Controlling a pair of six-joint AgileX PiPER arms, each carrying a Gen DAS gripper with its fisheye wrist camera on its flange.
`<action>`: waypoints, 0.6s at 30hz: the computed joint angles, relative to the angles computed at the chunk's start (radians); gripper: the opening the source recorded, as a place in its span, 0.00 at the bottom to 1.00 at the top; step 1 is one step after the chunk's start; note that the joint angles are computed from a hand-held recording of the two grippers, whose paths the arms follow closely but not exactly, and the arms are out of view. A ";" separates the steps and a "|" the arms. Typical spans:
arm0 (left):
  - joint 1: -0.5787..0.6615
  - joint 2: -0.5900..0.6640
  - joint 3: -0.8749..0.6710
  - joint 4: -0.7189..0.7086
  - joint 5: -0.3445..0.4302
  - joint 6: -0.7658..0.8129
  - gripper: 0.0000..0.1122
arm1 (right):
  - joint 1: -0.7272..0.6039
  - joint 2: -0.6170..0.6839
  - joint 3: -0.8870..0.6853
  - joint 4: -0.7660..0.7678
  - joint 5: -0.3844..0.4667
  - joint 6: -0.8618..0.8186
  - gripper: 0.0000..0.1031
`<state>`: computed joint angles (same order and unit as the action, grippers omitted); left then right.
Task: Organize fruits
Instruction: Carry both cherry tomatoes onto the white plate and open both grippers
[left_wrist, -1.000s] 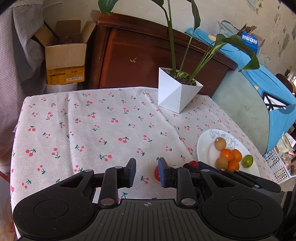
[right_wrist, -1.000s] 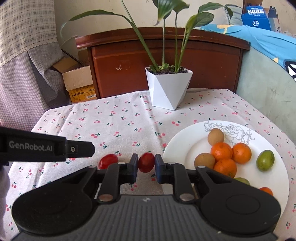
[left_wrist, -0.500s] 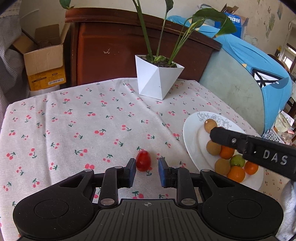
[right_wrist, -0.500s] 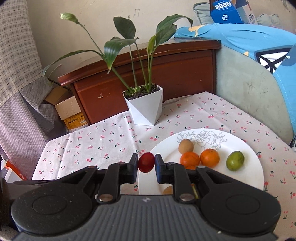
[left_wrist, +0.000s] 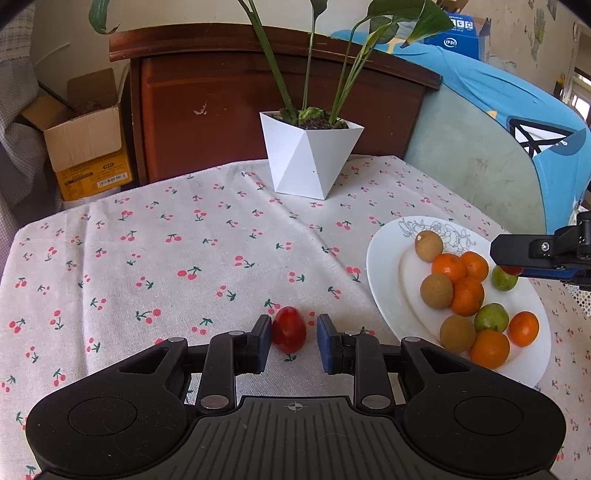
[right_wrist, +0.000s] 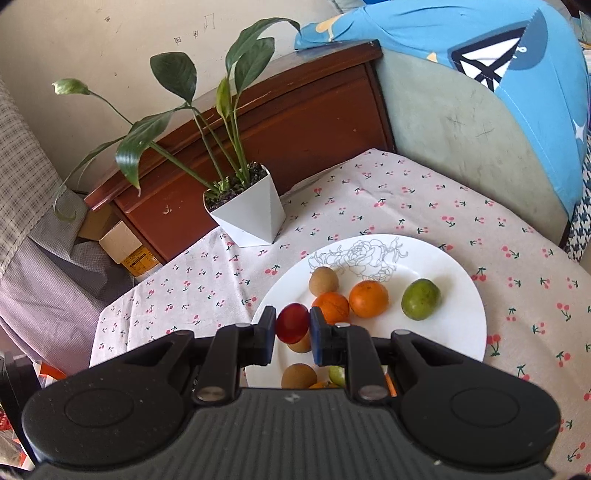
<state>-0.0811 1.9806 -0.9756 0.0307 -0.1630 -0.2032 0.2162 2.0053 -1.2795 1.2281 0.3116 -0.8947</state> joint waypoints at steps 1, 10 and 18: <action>-0.003 0.000 0.001 -0.018 -0.005 0.015 0.19 | -0.011 0.006 -0.009 -0.012 0.012 0.021 0.18; -0.037 -0.038 0.006 0.311 -0.061 -0.335 0.15 | -0.091 0.057 -0.094 -0.120 0.085 0.220 0.18; -0.080 -0.033 -0.035 0.576 -0.072 -0.603 0.15 | -0.119 0.077 -0.119 -0.256 0.128 0.414 0.18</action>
